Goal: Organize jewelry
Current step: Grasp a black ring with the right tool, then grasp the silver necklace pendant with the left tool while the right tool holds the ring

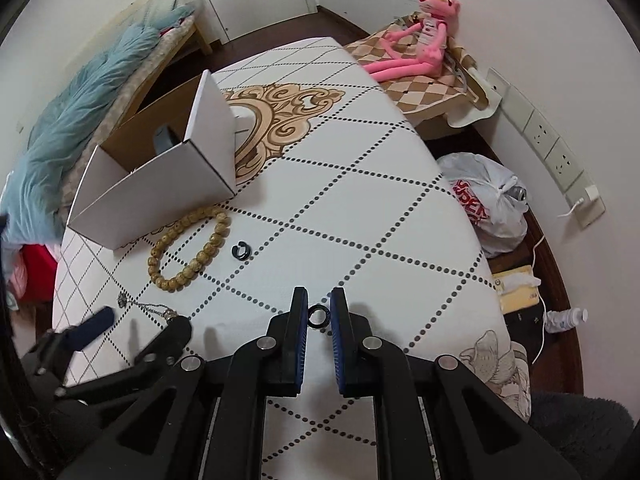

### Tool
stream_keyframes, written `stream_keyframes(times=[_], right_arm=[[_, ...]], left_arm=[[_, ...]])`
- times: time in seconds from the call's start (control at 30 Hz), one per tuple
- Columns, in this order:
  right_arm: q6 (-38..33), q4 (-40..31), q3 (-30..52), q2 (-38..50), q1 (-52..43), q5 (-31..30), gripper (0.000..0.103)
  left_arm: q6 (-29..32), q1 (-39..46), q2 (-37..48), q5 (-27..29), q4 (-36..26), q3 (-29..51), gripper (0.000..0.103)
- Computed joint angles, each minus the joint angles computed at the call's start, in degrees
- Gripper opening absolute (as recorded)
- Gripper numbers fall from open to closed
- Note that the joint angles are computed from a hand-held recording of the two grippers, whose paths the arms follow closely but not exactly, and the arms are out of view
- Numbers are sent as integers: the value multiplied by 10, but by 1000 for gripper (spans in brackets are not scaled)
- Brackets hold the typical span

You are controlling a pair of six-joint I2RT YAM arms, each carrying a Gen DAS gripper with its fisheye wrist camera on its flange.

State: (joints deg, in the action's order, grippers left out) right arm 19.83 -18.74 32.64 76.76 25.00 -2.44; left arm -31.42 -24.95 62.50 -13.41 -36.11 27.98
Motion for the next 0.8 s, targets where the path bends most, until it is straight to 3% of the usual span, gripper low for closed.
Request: stream_keyframes(times=[0.3,0.53,0.8], right_arm=[[-3,3,-2,1,-20,-13,12],[0,-18,7,-24,-29,-27,12],[-3,-77,64,-76,-24,-58,12]], left_arm=[[27,6,12,16,37,0,11],[34,25,-44,55,15,-5,9],[106,150,-198,159,-141,62,9]])
